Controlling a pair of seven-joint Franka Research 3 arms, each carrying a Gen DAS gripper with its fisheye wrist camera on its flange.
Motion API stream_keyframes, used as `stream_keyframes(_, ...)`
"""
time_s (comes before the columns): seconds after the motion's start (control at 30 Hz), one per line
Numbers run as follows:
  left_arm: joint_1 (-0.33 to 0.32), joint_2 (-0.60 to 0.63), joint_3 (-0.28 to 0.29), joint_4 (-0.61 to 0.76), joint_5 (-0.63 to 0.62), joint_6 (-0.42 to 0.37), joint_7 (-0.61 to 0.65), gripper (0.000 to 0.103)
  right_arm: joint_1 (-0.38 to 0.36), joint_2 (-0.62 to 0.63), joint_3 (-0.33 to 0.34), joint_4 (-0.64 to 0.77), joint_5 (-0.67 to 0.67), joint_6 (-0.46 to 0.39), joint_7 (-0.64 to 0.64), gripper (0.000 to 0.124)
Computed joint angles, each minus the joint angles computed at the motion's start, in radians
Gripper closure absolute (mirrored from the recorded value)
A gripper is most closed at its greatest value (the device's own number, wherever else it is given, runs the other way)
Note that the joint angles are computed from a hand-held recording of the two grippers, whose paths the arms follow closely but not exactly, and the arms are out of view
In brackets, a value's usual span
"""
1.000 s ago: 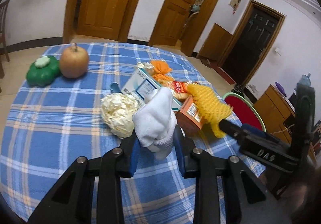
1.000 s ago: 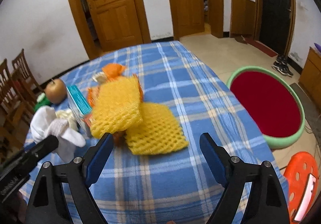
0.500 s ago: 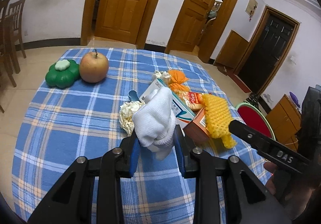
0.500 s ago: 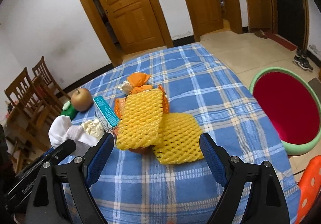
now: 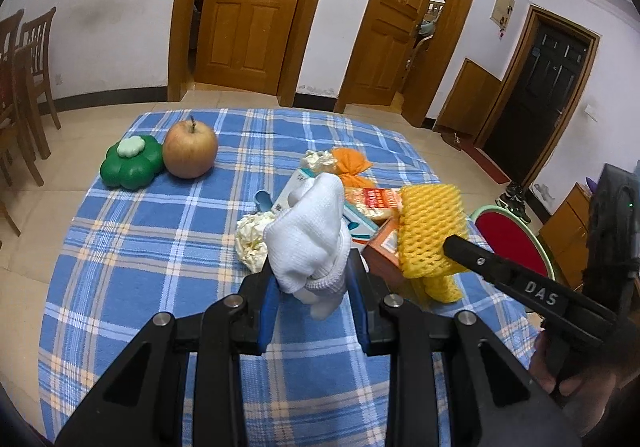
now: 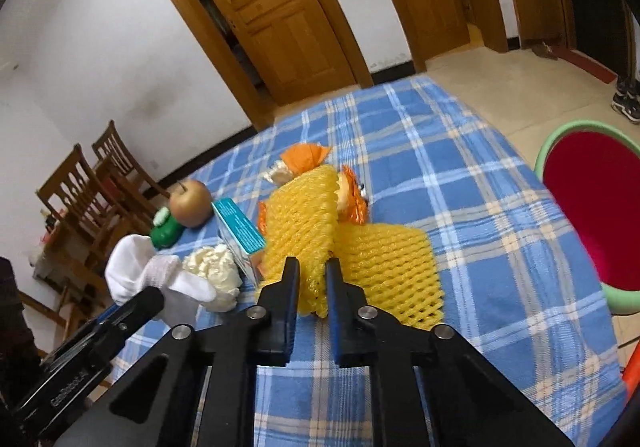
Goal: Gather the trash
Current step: 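Carry glove and foam net over the red bucket and open both tools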
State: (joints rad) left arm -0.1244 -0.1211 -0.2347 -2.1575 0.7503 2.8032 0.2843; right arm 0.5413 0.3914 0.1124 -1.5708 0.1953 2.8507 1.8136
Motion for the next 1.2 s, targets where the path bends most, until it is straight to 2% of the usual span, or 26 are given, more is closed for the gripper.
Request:
stream_keyframes(0.17,-0.013,0.004,-0.005,0.018,-0.015,0.013,0.026,0.072,-0.024,-0.078,0.021,-0.091,0.036,0.071,-0.041,0.113)
stream_keyframes(0.43,-0.047,0.046,-0.010,0.088,-0.063,0.024,0.113,0.072,-0.017,-0.202,-0.035,-0.241,-0.023,0.147,0.046,0.113)
stream_keyframes(0.53,-0.067,0.082,-0.010,0.137,-0.084,0.025,0.159,0.072,-0.014,-0.246,-0.073,-0.298,-0.101,0.169,0.136,0.113)
stream_keyframes(0.7,-0.106,0.161,-0.006,0.231,-0.128,0.022,0.236,0.072,-0.028,-0.308,-0.137,-0.380,-0.310,0.181,0.367,0.113)
stream_keyframes(0.9,-0.161,0.276,0.001,0.365,-0.185,-0.010,0.333,0.072,-0.109,-0.357,-0.126,-0.450,-0.444,0.164,0.528,0.113)
stream_keyframes(1.03,-0.197,0.365,0.001,0.473,-0.237,-0.047,0.410,0.072,-0.167,-0.371,-0.115,-0.467,-0.612,0.130,0.703,0.113)
stream_keyframes(1.2,-0.239,0.476,0.006,0.614,-0.286,-0.097,0.504,0.072,-0.232,-0.368,-0.091,-0.468,-0.719,0.081,0.817,0.113)
